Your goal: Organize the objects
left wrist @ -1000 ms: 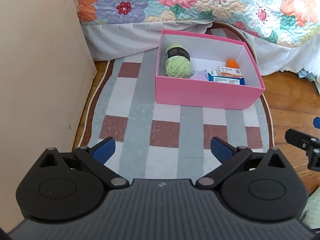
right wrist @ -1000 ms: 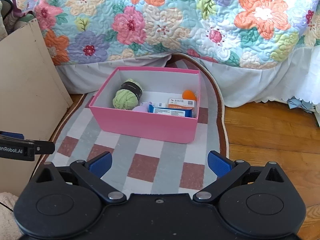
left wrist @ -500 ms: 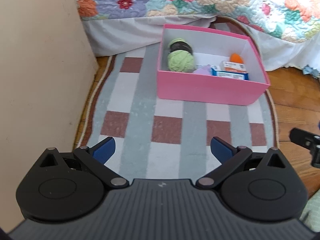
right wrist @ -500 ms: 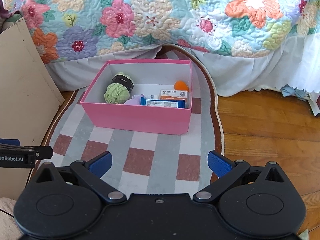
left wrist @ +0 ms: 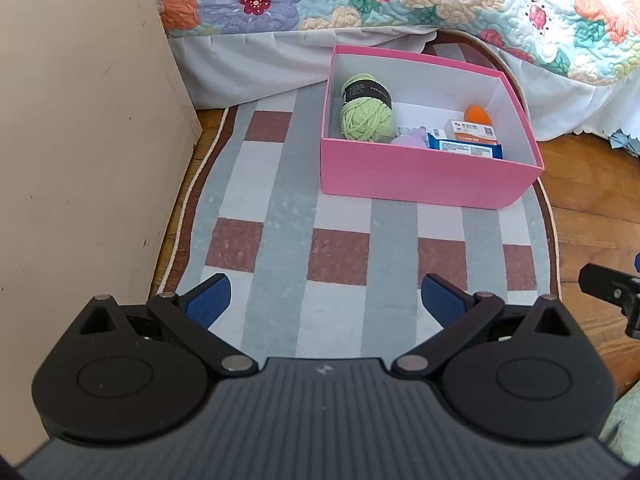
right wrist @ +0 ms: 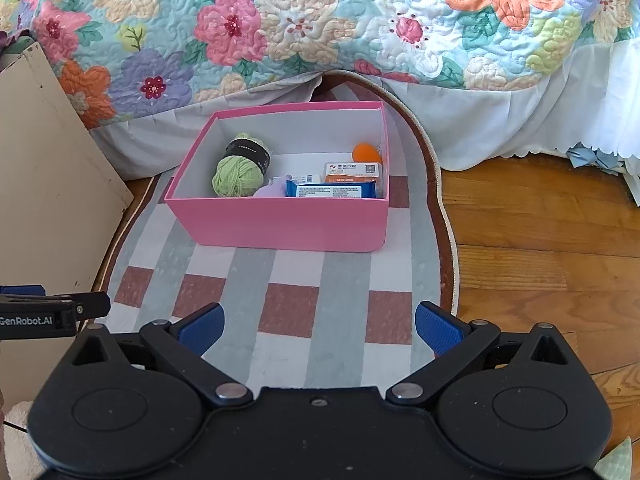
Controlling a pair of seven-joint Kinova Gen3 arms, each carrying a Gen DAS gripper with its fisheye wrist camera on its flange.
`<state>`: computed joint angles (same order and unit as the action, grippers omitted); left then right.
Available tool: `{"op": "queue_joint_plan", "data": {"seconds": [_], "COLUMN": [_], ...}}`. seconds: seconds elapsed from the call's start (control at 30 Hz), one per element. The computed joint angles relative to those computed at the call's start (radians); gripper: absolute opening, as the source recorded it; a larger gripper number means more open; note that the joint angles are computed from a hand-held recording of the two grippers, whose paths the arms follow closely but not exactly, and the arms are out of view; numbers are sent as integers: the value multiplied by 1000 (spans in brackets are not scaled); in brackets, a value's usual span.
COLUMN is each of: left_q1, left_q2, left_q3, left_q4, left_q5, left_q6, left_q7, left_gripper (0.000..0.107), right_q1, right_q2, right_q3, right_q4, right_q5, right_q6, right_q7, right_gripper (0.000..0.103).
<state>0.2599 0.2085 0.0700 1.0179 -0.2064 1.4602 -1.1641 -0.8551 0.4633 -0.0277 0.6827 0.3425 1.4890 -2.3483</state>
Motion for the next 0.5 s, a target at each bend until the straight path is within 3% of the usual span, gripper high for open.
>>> {"op": "queue_joint_plan", "data": {"seconds": [0.5], "left_q1": [22], "left_q2": [15], "left_q3": [-1], "left_q4": [-5], "left_q5": [-28], "left_q6": [18], "left_q7": [-13], "left_gripper": [103], "right_q1": [-29], "right_q2": [13], "right_q3": [9], "right_q4": [-22], "right_q5": [37], "right_q6": [32], "right_q7": [73], "right_gripper": [103]}}
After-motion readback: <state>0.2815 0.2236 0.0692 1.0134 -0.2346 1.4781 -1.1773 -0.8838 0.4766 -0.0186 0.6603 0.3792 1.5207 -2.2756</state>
